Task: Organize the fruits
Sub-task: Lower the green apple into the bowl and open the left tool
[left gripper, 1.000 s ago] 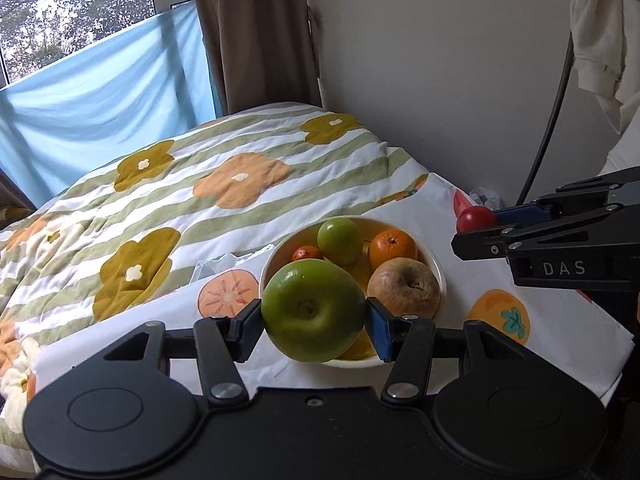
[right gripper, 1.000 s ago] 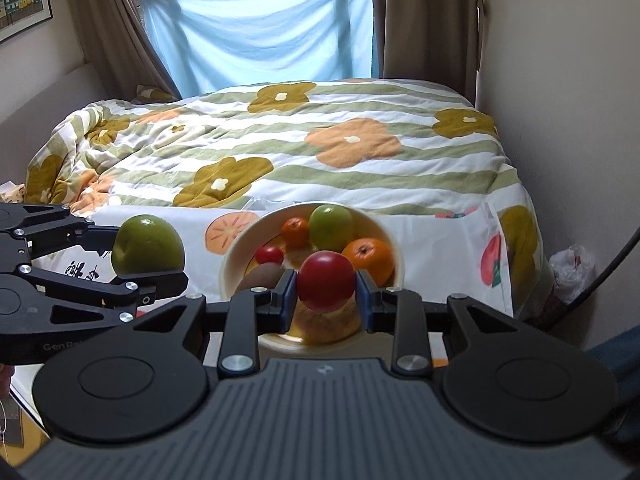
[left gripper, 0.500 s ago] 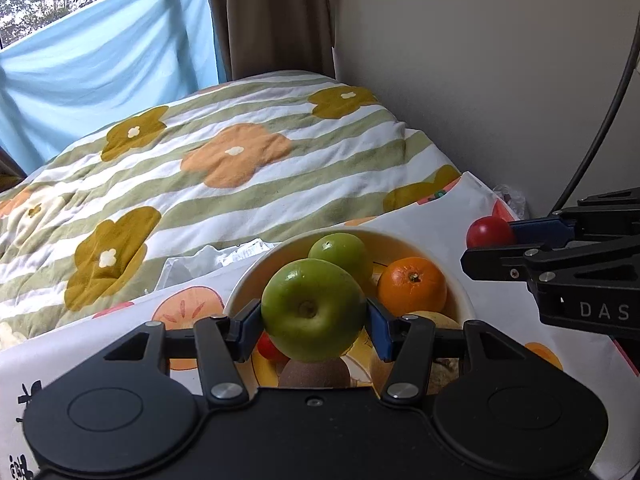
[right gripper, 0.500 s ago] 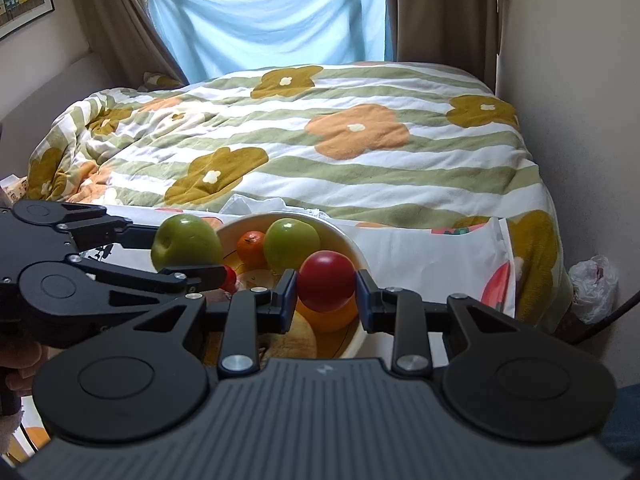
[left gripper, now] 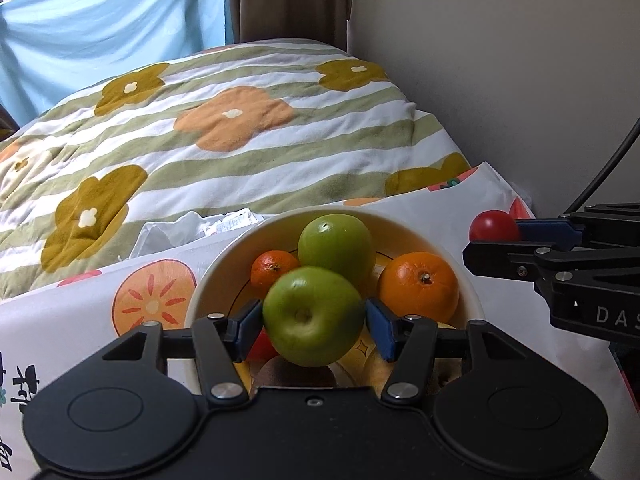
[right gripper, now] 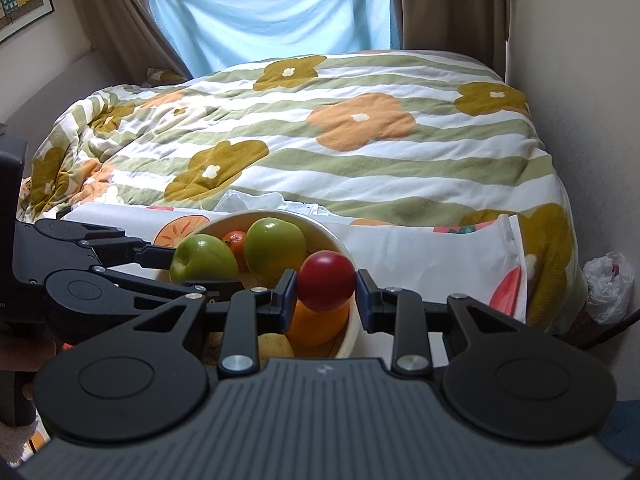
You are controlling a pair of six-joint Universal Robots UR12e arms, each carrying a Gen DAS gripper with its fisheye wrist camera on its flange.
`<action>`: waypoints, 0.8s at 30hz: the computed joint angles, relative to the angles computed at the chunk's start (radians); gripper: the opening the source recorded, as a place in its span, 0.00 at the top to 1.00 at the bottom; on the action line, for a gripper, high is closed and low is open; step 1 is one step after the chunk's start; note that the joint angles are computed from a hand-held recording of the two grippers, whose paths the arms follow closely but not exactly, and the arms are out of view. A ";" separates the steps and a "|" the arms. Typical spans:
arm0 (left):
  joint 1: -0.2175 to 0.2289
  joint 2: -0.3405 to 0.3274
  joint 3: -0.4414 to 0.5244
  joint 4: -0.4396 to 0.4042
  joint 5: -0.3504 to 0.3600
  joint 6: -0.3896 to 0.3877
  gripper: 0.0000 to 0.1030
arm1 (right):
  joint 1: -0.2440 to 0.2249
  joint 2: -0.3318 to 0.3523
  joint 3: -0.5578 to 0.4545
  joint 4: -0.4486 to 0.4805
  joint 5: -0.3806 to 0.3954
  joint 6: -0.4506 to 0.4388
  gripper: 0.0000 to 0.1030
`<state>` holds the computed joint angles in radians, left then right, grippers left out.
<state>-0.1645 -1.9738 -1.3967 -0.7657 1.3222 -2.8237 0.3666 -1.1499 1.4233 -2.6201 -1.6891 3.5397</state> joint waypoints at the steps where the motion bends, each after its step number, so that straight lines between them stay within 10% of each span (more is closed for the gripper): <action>1: 0.001 0.003 -0.006 0.016 -0.004 -0.007 0.20 | -0.001 0.001 0.000 -0.001 0.001 0.000 0.56; 24: 0.056 0.098 -0.117 0.133 0.013 -0.102 0.12 | -0.010 0.086 -0.091 0.010 0.029 -0.050 0.56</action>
